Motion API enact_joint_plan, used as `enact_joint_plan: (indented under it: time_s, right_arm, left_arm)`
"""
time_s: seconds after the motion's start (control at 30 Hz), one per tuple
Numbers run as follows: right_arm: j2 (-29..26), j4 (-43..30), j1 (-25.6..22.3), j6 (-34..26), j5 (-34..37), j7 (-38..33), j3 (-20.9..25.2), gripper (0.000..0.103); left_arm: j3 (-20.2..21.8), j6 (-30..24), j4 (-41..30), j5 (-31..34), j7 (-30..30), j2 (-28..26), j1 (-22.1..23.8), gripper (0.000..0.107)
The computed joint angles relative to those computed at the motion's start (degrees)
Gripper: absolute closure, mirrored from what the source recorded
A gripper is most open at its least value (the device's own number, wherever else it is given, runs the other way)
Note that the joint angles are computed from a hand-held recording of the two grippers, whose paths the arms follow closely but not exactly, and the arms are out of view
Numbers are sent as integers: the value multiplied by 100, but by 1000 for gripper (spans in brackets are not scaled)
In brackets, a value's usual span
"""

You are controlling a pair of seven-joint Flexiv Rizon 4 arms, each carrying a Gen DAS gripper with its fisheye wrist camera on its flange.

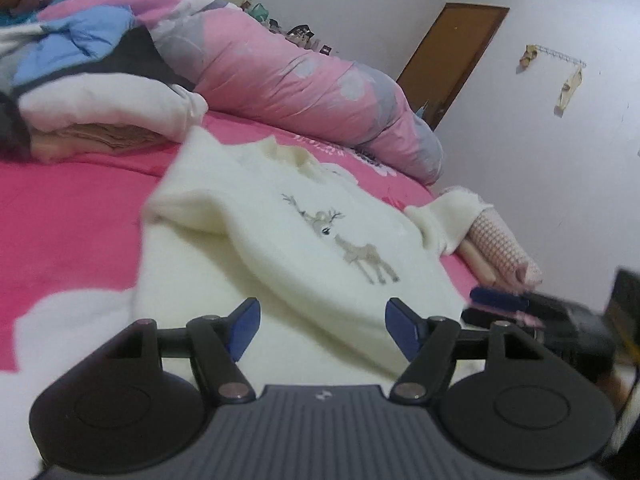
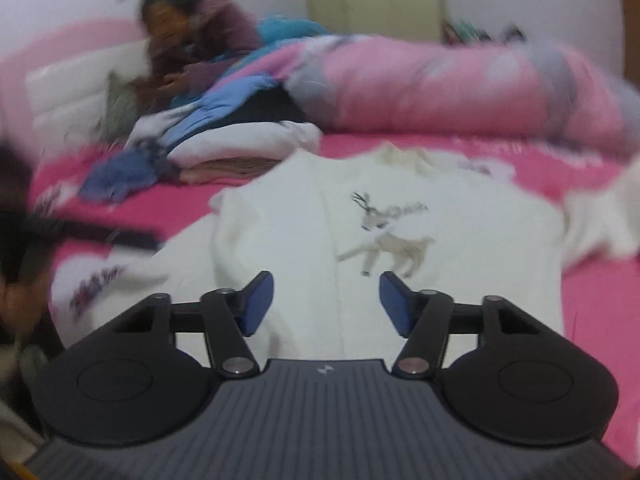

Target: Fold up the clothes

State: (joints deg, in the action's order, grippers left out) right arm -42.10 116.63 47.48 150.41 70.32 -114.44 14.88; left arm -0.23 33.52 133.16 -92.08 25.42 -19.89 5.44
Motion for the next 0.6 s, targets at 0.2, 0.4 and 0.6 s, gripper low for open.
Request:
enact_joint_plan:
  time_s: [0.2, 0.4, 0.6]
  right_arm:
    - [-80, 581, -587, -324, -1876, 1581, 155, 45]
    - [67, 1154, -783, -1074, -3526, 2096, 239, 41]
    - [400, 1703, 339, -1465, -3765, 1854, -133, 40]
  left_arm:
    - [56, -96, -151, 546, -1248, -253, 190, 36]
    - [27, -368, -233, 712, -1882, -445, 520, 36]
    - [-87, -88, -184, 627, -1695, -449, 325, 36]
